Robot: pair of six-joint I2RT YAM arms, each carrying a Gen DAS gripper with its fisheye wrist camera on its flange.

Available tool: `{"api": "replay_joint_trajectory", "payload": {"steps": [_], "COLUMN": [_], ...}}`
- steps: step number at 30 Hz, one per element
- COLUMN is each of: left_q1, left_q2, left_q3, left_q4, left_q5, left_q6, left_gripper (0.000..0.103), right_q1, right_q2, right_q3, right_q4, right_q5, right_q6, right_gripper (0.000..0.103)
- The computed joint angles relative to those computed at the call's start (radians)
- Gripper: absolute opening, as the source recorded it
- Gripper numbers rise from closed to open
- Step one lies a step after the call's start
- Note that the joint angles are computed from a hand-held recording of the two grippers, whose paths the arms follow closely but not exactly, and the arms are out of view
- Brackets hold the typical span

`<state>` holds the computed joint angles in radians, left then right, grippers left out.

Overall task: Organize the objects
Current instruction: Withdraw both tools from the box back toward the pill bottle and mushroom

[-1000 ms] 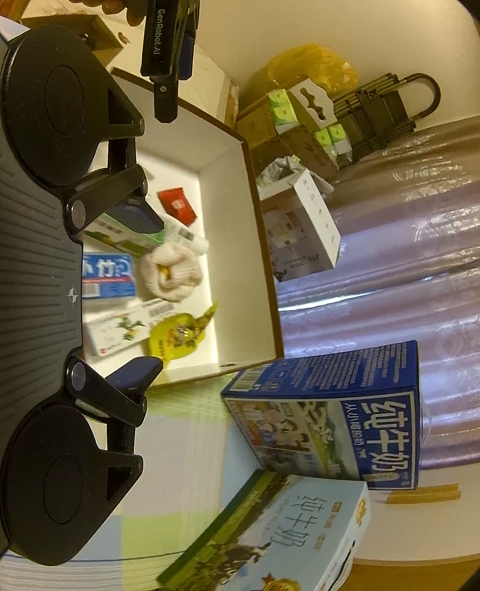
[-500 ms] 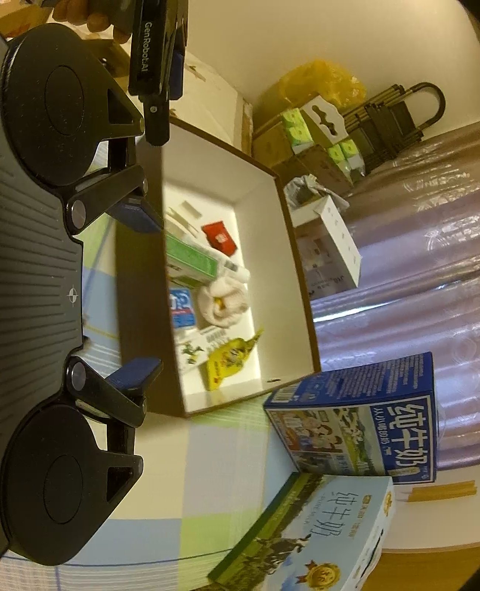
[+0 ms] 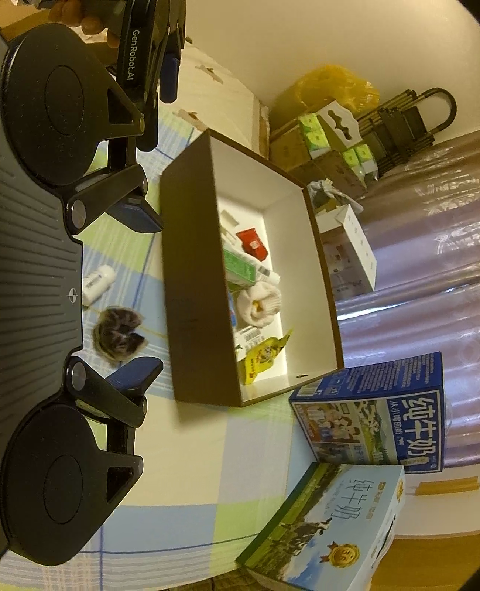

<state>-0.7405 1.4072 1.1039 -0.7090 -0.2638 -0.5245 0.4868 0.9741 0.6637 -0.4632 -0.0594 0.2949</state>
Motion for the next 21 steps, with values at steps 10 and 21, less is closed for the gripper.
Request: {"api": "replay_joint_trajectory", "payload": {"steps": [10, 21], "left_q1": [-0.108, -0.202], "left_q2": [-0.045, -0.052], "left_q3": [-0.038, -0.074], "left_q4": [-0.038, -0.063], "left_q5": [-0.037, -0.056], "left_q6": [-0.084, -0.163], "left_gripper": [0.091, 0.091], "right_q1": [0.026, 0.028], "right_q2": [-0.134, -0.260], "right_q3": [-0.048, -0.097], "right_q4": [-0.111, -0.216], "right_q5": [0.021, 0.016], "right_q6": [0.027, 0.049], "right_gripper": [0.072, 0.072]}}
